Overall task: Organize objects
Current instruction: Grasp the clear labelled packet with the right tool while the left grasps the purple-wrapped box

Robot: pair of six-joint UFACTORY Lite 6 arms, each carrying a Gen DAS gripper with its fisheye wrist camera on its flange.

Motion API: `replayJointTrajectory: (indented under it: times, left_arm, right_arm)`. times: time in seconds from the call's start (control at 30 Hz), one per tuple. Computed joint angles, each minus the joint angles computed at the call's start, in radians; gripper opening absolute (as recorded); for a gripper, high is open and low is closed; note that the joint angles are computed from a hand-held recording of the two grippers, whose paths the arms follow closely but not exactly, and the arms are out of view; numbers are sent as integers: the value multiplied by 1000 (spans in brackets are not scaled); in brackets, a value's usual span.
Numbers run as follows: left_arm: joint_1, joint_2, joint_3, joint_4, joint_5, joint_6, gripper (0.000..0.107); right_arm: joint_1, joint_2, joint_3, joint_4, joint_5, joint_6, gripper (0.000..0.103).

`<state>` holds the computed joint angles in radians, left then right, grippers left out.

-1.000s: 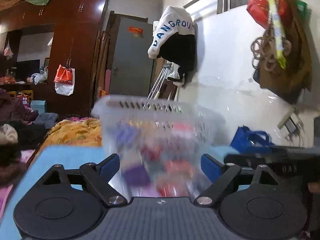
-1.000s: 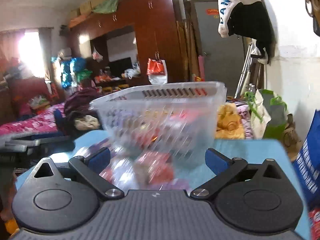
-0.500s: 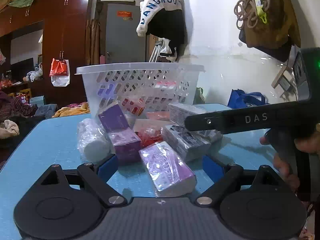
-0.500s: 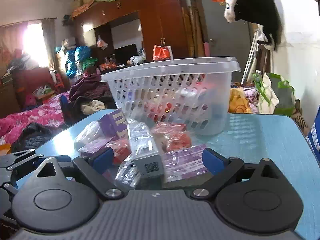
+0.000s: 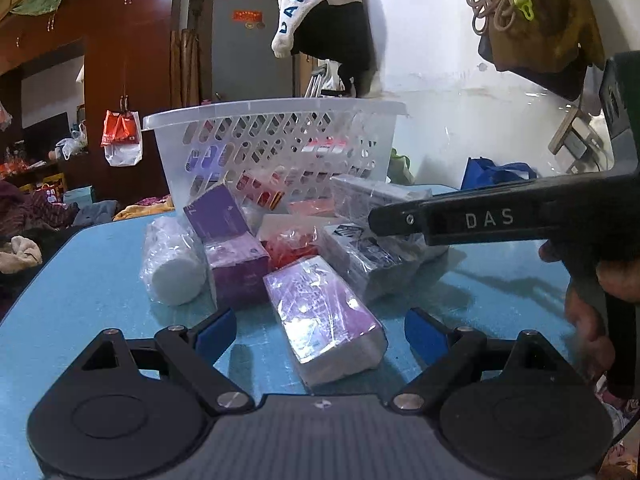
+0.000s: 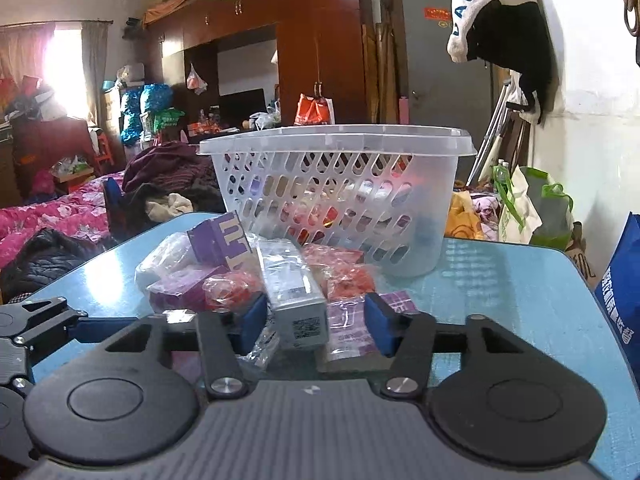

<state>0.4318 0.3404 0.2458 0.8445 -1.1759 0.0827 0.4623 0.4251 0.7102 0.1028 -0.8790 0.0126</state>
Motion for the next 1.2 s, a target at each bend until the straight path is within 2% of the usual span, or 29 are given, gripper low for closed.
replayJointTrajectory:
  times: [0.1, 0.37, 0.4, 0.43, 0.53, 0.9, 1.2]
  left_arm:
    - [3, 9, 4, 9, -3, -1, 92]
    - [10, 12, -7, 11, -27, 6, 92]
    - [12, 12, -8, 11, -31, 6, 87]
    - [6, 9, -9, 0, -32, 12, 77]
    - [-17, 13, -24, -44, -49, 64, 57]
    - [136, 37, -41, 159, -149, 85, 55]
    - [172, 36, -20, 205, -159, 42, 55]
  right_arm:
    - [-9, 4, 2, -24, 0, 19, 37]
    - [-13, 1, -24, -30, -65, 40, 36]
    - [-13, 1, -27, -30, -73, 43, 36]
    - [-16, 2, -30, -37, -79, 49, 36]
    - [-24, 3, -29, -53, -85, 64, 36]
    - [-30, 7, -42, -65, -132, 76, 36]
    - [-24, 8, -55, -50, -168, 66, 36]
